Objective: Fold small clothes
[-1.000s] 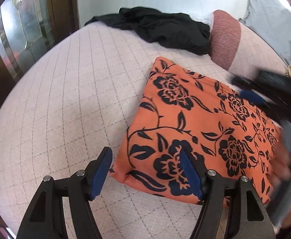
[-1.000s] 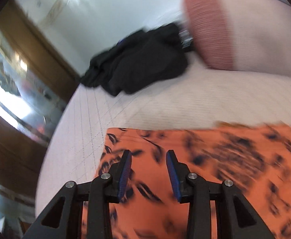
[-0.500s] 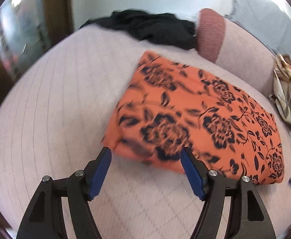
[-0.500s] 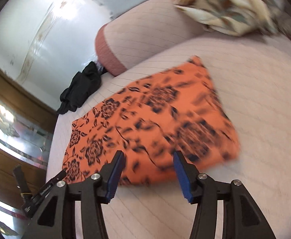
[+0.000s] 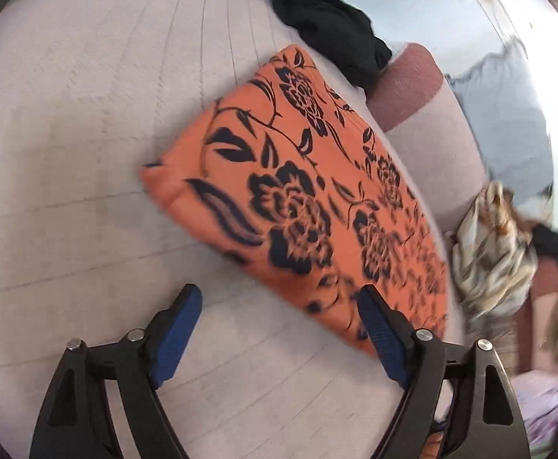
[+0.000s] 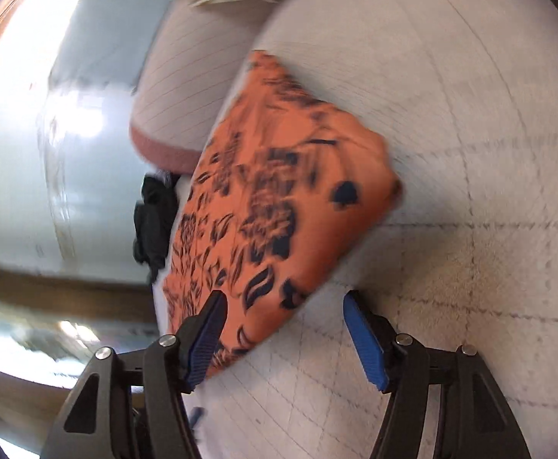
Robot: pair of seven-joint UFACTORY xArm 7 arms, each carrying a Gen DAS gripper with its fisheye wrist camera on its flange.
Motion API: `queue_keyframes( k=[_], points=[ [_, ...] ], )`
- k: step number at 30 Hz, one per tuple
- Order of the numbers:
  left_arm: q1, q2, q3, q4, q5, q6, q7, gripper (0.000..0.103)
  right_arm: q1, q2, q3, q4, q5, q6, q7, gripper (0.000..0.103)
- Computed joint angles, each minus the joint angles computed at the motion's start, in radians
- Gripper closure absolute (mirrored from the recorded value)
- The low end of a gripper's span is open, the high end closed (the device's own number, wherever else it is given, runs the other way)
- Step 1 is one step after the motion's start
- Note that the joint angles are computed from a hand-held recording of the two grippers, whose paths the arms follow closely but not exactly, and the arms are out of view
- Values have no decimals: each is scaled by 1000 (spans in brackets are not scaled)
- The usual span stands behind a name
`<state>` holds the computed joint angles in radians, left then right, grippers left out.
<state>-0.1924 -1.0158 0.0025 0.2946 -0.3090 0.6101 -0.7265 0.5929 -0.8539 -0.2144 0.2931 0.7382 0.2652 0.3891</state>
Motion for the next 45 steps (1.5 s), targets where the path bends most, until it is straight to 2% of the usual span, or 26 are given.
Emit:
queue_keyframes(
  k=[3,4,6,8,9,10,12,13,15,16,17,18,21,24,25,27,29,32,34,35,37,39,40,42,44,45],
  points=[
    [-14,73,17,-21,-38,-191,-4,12,113,29,-98,19,72,-108,-60,31],
    [-23,87,28,-31,-51,-234,-6,12,151,50,-132,32,85,-138,-78,31],
    [-23,95,22,-52,-65,-308,-36,13,279,86,-227,54,125,-251,-119,31],
    [-31,107,18,-60,-57,-366,-49,14,397,108,-319,77,113,-344,-143,31],
    [-27,109,14,-62,-45,-376,-52,27,461,127,-370,96,94,-387,-154,31],
    [-11,119,4,-57,-28,-367,-62,49,515,143,-413,113,69,-420,-163,31],
    [20,135,-5,-53,-5,-333,-87,75,581,182,-473,151,13,-439,-173,32],
    [7,124,19,-72,-17,-355,-89,76,583,204,-481,166,-9,-431,-171,37],
    [-11,109,37,-87,-27,-372,-100,78,561,281,-479,204,-48,-387,-161,87],
    [-8,107,34,-83,-19,-362,-102,79,570,301,-500,215,-58,-372,-145,87],
    [1,102,22,-80,-9,-348,-108,80,601,293,-523,209,-57,-399,-130,88],
    [4,93,19,-79,-5,-339,-116,82,589,297,-510,209,-66,-400,-114,88],
    [-5,56,27,-85,-8,-337,-131,84,428,320,-343,210,-116,-372,-59,89],
    [-1,-53,15,-106,-3,-279,-155,85,221,303,-119,182,-167,-361,19,89],
    [3,-108,13,-117,4,-238,-157,85,133,286,-30,166,-186,-343,52,89],
    [23,-258,-13,-139,23,-91,-186,84,-3,226,105,128,-222,-301,119,89],
    [21,-396,-25,-166,27,31,-212,85,-85,153,183,94,-251,-251,181,89],
    [17,-563,-56,-199,39,203,-258,84,-151,-5,231,31,-305,-115,240,89],
    [3,-618,-56,-213,42,284,-268,84,-172,-119,220,-16,-331,24,275,89],
    [6,-642,-49,-224,40,310,-274,84,-182,-142,207,-20,-340,106,290,85],
    [15,-652,-13,-238,33,296,-256,80,-213,-201,165,-51,-327,248,327,80],
    [24,-635,6,-233,32,284,-229,79,-236,-279,148,-89,-290,295,359,69],
    [33,-644,10,-233,32,292,-225,77,-272,-329,163,-90,-310,352,381,65],
    [56,-683,17,-236,33,326,-220,75,-352,-415,224,-64,-384,482,421,40],
    [77,-702,23,-240,31,337,-215,72,-411,-525,279,-21,-496,620,455,39],
    [89,-722,34,-243,36,356,-206,71,-439,-534,299,5,-521,647,430,39]
  ],
)
